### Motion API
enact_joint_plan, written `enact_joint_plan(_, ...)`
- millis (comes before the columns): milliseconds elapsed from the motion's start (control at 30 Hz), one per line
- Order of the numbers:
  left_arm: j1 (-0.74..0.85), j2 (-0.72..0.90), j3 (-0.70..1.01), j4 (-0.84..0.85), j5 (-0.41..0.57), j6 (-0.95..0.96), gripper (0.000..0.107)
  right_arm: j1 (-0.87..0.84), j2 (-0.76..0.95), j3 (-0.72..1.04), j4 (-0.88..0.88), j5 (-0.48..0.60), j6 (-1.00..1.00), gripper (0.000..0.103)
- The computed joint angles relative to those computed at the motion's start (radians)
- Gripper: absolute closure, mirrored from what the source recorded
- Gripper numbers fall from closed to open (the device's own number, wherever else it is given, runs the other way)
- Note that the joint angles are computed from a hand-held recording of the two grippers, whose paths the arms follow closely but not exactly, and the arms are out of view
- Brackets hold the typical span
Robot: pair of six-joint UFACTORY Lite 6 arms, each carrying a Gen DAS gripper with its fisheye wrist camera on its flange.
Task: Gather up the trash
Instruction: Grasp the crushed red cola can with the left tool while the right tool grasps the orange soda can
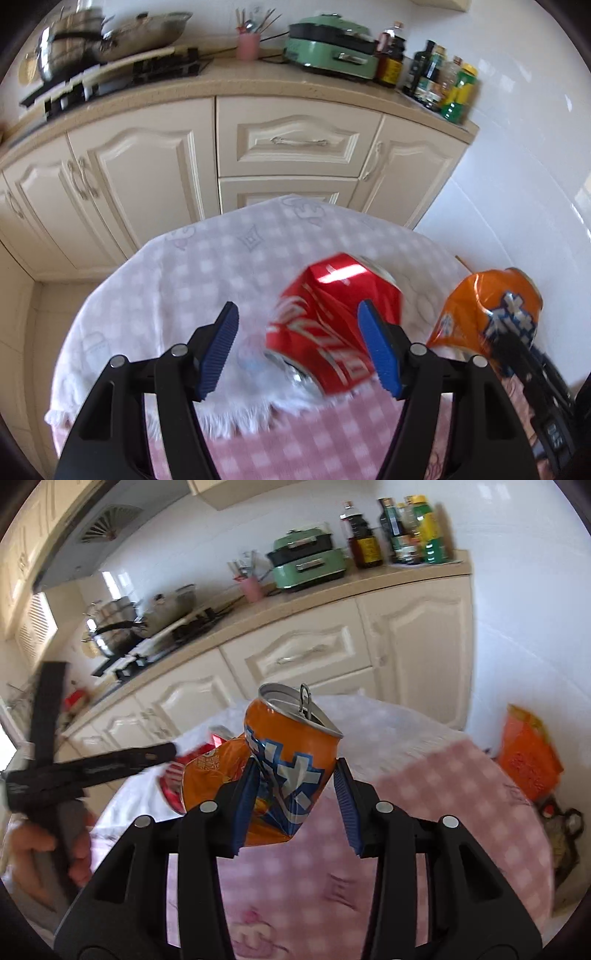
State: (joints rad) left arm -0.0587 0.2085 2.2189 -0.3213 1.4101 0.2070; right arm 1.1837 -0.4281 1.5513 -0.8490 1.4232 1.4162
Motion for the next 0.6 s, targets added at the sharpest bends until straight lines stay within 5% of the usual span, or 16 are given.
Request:
enact_joint_plan(100, 0.005, 0.043, -0.008, -0.02, -0.011, -0.001, 0.041, -0.161, 0.051, 0.002, 0.118, -0.108, -0.118, 0.062)
enact_joint_plan(200, -0.003, 0.055, -0.048, -0.012, -0.043, 0.015, 0.041, -0.137, 0.088, 0.0, 0.093, -0.051, -0.132, 0.062)
enact_joint_plan(467, -0.046, 0.048, -0.114, -0.05, -0.066, 0.036, 0.042, -0.187, 0.052, -0.059, 0.139, -0.119, -0.146, 0.062)
enact_joint_plan(533, -0.073, 0.023, -0.142, -0.022, -0.083, 0.034, 0.057, -0.177, 0.052, -0.061, 0.127, -0.109, -0.137, 0.062)
enact_joint_plan(600, -0.1, -0.022, -0.18, 0.006, -0.11, 0.035, 0.059, -0.174, 0.049, -0.066, 0.125, -0.105, -0.128, 0.062)
